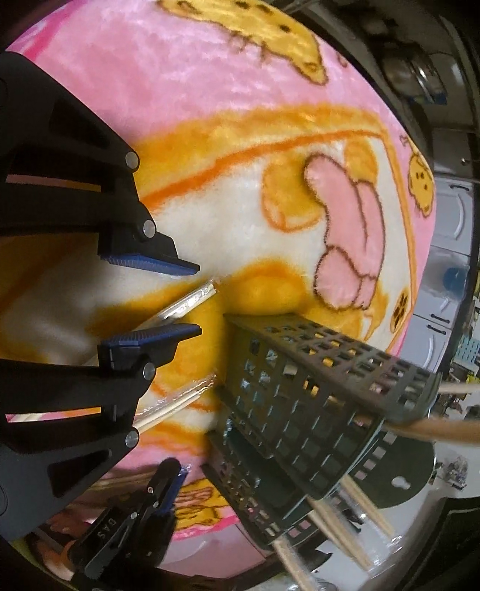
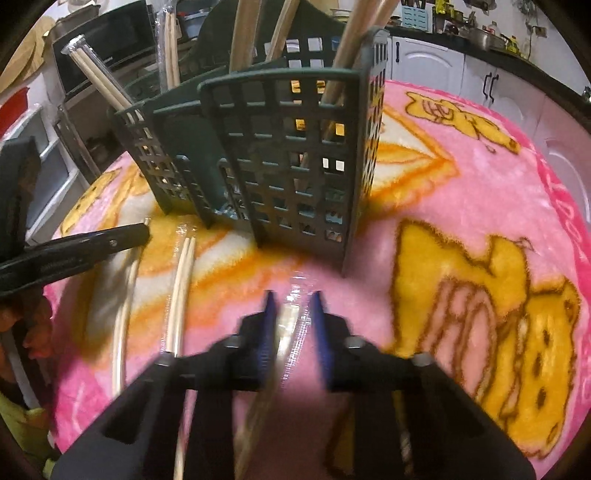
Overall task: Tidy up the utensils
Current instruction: 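Close the left tool on a wrapped chopstick while the right tool grasps another, then lift the left tool's chopstick above the caddy while the right tool raises its chopstick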
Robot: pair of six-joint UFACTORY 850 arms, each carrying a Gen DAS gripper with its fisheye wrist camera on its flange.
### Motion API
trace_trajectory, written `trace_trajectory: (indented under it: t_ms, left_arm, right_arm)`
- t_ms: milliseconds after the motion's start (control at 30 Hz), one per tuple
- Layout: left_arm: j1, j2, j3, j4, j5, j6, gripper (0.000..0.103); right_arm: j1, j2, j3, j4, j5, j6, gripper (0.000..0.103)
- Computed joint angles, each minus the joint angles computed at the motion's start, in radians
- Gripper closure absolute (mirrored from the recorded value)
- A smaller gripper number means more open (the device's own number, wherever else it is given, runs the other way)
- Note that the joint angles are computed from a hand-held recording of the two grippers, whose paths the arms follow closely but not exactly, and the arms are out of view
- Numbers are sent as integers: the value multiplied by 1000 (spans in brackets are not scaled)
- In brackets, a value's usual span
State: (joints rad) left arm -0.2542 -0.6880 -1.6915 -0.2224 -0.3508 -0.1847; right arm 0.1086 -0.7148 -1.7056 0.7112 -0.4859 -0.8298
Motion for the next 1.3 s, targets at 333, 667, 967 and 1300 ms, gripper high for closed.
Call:
trace_trajectory:
  t_ms: [333,667,967,1300]
  left_arm:
    - [8,-60,-103,27,-56,-34,87]
    - [1,40,20,47,52,-52,100]
    - [-31,158,109,-88,190,127,100]
    - [-62,212,122,-384,251,471,100]
  right_arm:
    - [-16,58,57,282,-37,-266,95]
    - [-24,129,111,499,-51,-469,97]
    - [-33,182,147,653,-57,-602,97]
    - [-54,230,185,816,-71,-740,97]
